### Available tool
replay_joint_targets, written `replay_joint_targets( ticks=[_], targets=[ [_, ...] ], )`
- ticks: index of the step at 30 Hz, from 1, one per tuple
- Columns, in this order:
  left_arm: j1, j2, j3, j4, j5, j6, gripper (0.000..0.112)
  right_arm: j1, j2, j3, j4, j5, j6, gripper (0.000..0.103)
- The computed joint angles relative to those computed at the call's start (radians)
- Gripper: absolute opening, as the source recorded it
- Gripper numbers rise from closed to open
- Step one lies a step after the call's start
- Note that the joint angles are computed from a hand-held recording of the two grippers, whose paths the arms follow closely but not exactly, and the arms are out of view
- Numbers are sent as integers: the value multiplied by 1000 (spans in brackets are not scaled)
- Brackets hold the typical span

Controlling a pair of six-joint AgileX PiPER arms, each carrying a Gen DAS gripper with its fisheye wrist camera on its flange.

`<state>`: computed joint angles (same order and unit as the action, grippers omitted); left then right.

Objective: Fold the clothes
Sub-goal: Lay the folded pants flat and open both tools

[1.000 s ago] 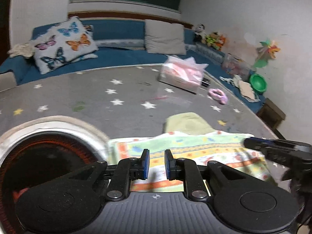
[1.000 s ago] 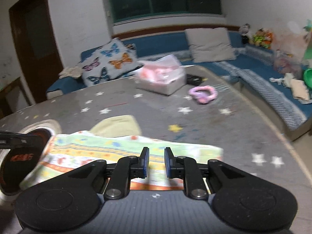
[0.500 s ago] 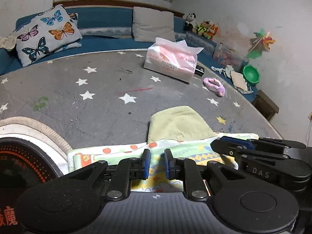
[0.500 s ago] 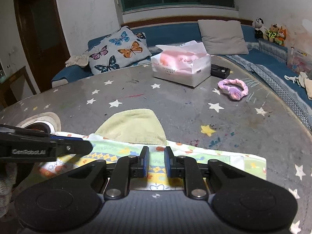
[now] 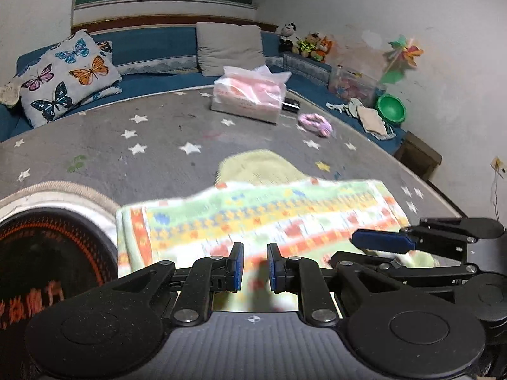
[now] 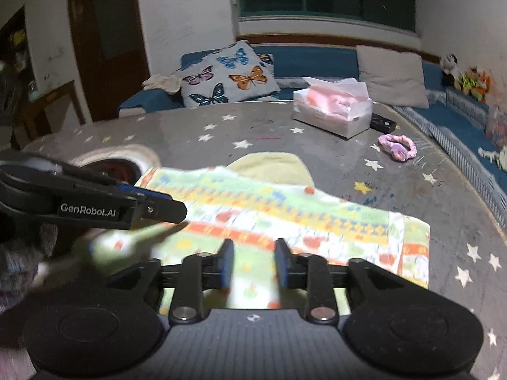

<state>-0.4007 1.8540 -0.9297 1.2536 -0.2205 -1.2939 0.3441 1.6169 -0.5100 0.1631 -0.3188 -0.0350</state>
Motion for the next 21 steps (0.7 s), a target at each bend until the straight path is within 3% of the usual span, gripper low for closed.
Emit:
replay_joint_targets(
  ticks=[6, 10, 15, 21],
  targets=[
    [-46, -52, 132, -461, 4, 469, 18, 112, -53, 100, 223, -50, -167, 33],
    [-53, -98, 193, -574, -6, 565, 20, 161, -91, 155, 303, -86, -190, 37],
    [-67, -154, 265, -739, -14, 707, 42, 207, -109, 209, 383, -148, -189, 52],
    [-82, -213, 336, -901, -11, 837, 59, 267, -115, 263, 453, -219, -142, 70]
  ],
)
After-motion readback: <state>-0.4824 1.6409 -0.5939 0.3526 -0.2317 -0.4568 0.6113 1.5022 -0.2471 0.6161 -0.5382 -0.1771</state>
